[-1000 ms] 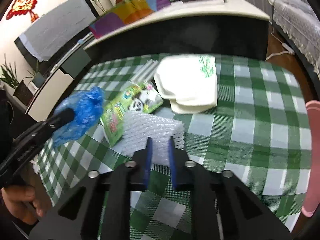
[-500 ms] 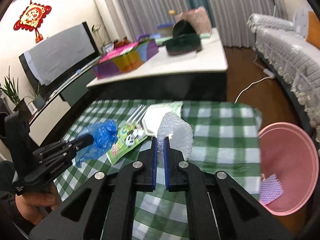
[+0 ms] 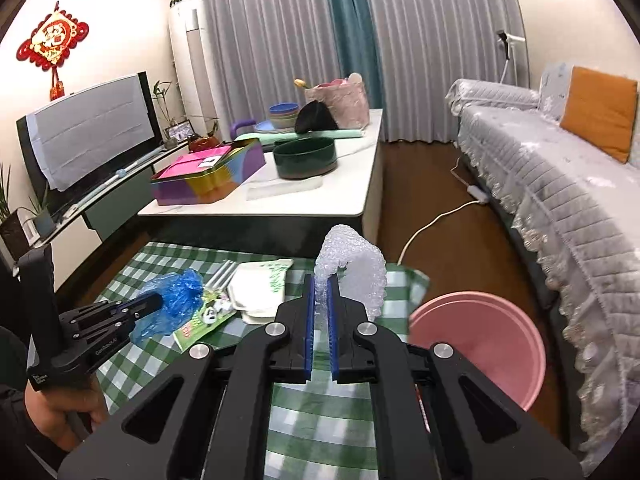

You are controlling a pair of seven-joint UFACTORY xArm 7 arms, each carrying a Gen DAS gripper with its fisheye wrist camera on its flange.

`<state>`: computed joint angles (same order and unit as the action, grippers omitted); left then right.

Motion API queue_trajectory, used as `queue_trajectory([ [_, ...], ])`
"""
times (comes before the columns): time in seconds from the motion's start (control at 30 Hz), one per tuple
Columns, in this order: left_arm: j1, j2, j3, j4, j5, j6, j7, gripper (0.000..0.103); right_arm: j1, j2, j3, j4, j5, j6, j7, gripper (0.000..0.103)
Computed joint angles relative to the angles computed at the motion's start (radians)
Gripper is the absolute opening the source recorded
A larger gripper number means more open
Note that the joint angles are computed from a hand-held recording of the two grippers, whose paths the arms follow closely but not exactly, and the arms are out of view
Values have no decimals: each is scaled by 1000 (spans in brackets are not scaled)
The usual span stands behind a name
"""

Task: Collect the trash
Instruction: 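Carry the blue bag and white foam sleeve over the pink bin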

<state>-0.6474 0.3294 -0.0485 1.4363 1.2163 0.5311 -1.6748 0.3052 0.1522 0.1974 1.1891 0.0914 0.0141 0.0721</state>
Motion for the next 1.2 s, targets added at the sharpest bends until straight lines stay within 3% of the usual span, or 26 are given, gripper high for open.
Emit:
queue_trajectory([
  [0.2,-14,23,1,35,-7,-3,24,2,-9,-36,-47,5,-62,11,-12,6],
  [0.3,-22,36,5,55,-17,0,40,2,-11,-37,-76,-8,-88,-27,14,6],
  [0.37,-29,49,8,73,-26,3,58,2,14,-36,-129,-30,-137,-62,79,6],
  [0.47,-40,65,15,94,-39,4,84,2,119,-23,-279,-44,-276,-78,249,6],
  [0.57,-51,95,23,130,-61,5,117,2,138,-14,-322,-46,-352,-86,310,6],
  [0.67,-65,133,33,175,-97,4,160,2,232,-7,-455,-45,-481,-95,428,6],
  [0.87,-97,219,59,284,-196,-9,282,2,283,10,-570,-36,-634,-77,605,6],
  [1.2,-137,417,106,568,-390,-22,484,2,130,30,-459,-30,-683,-52,676,6],
])
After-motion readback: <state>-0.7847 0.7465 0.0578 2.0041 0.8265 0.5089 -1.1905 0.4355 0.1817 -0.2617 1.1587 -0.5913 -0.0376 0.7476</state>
